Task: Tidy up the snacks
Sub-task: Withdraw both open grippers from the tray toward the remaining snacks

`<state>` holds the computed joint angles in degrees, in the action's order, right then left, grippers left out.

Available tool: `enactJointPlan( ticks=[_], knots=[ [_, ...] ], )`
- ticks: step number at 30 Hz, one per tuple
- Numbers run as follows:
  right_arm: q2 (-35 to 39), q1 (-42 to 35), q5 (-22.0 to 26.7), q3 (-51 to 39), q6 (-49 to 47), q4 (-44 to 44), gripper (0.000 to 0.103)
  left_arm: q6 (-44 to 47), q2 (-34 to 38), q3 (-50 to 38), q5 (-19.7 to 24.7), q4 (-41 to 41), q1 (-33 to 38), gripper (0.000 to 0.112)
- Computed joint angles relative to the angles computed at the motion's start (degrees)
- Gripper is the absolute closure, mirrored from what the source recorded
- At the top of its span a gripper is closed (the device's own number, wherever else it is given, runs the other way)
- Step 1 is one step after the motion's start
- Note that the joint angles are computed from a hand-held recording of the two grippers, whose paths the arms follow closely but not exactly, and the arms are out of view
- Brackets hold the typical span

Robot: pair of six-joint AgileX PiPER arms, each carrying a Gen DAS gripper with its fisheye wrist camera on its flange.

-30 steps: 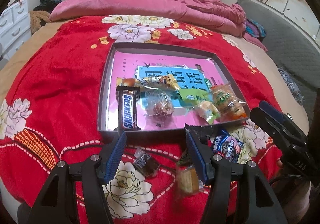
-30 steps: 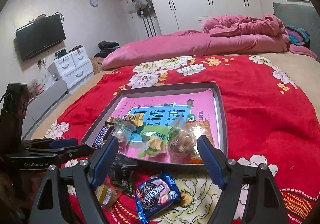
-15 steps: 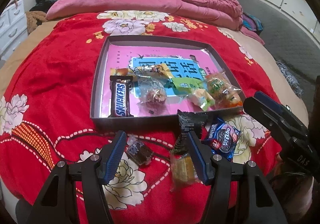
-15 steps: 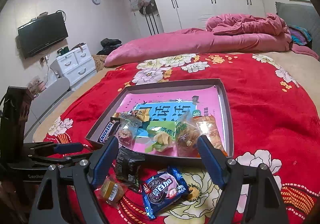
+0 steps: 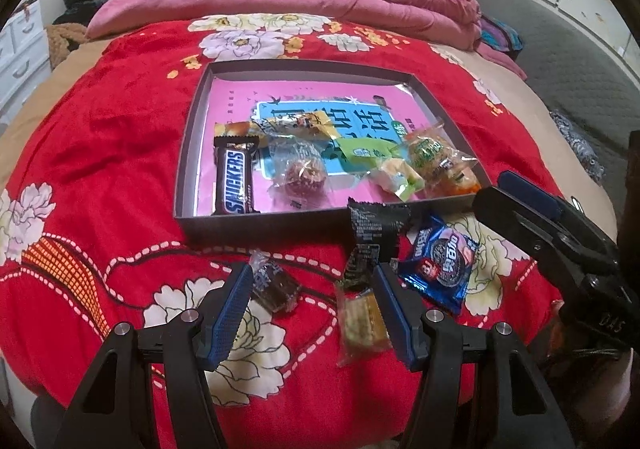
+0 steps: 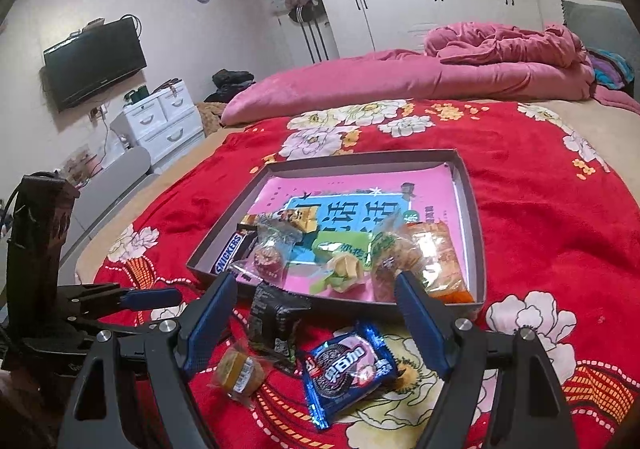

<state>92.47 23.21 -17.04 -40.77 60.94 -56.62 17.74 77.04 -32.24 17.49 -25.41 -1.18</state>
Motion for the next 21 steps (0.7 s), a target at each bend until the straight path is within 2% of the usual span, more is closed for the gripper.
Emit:
enactJointPlan(
  ticks=[13, 21],
  knots=[
    [1.9, -0.3, -2.0, -1.0, 11.4, -11.2, 0.022, 9.7, 2.9, 1.5, 1.6, -10.4, 0.4, 0.048],
    [2.6, 0.2, -1.8, -1.4, 12.6, -12.4, 0.022, 11.6, 4.0, 2.2, 1.6, -13.1, -1.2, 0.048]
  ],
)
